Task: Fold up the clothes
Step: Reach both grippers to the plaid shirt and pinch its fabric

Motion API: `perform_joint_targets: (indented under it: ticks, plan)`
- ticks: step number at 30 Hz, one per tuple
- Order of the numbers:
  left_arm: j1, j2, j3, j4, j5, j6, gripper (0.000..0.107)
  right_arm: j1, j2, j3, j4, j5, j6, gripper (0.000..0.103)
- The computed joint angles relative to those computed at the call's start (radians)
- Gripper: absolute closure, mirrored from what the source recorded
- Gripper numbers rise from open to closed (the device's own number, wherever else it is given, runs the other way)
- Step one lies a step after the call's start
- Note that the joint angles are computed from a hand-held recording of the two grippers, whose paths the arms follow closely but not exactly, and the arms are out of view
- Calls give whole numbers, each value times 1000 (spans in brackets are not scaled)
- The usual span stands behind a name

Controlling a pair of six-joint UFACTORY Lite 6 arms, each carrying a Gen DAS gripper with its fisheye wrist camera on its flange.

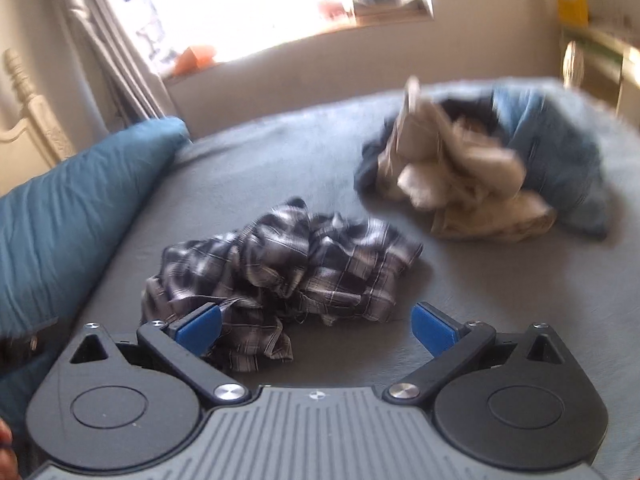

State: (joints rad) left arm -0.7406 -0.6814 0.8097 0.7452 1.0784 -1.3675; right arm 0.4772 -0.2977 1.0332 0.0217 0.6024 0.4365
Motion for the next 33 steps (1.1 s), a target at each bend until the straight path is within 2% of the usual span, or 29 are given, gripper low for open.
perform_joint_targets:
  ticks: [4,6,8,12,13,14,16,17,18,19,20,23,26,29,33]
  plan:
    - [159,187,7,-45,-268,205,4,-142,258,57,285,-101,-233,5]
    - [198,325,48,-25,-379,266,5,-197,392,104,407,-131,-323,15]
    - [233,484,122,-11,-473,325,6,-241,526,168,502,-149,-387,20]
    - [302,761,308,-91,-568,529,11,-293,740,299,639,-132,-479,25]
    - [322,812,351,-147,-570,607,15,-301,780,330,657,-114,-494,26]
    - [340,863,397,-203,-568,685,25,-309,817,360,671,-87,-502,29]
    - [373,970,499,-310,-548,837,41,-325,859,392,724,-31,-544,39]
    - [391,1021,555,-365,-514,904,56,-330,863,397,731,-11,-549,51]
    - [407,1066,612,-398,-466,935,67,-335,857,401,729,14,-547,65]
    - [421,1111,671,-420,-415,951,75,-340,849,406,726,41,-545,76]
    - [438,1139,720,-438,-367,961,92,-344,837,420,704,73,-521,92]
    - [502,1157,833,-469,-251,968,100,-356,802,489,622,181,-435,93]
    - [552,1162,973,-460,-86,986,103,-371,771,594,545,299,-362,93]
    - [583,1140,1089,-381,78,1035,104,-388,762,737,489,425,-284,93]
    - [642,1056,1104,-283,185,1005,106,-440,795,965,447,584,-236,94]
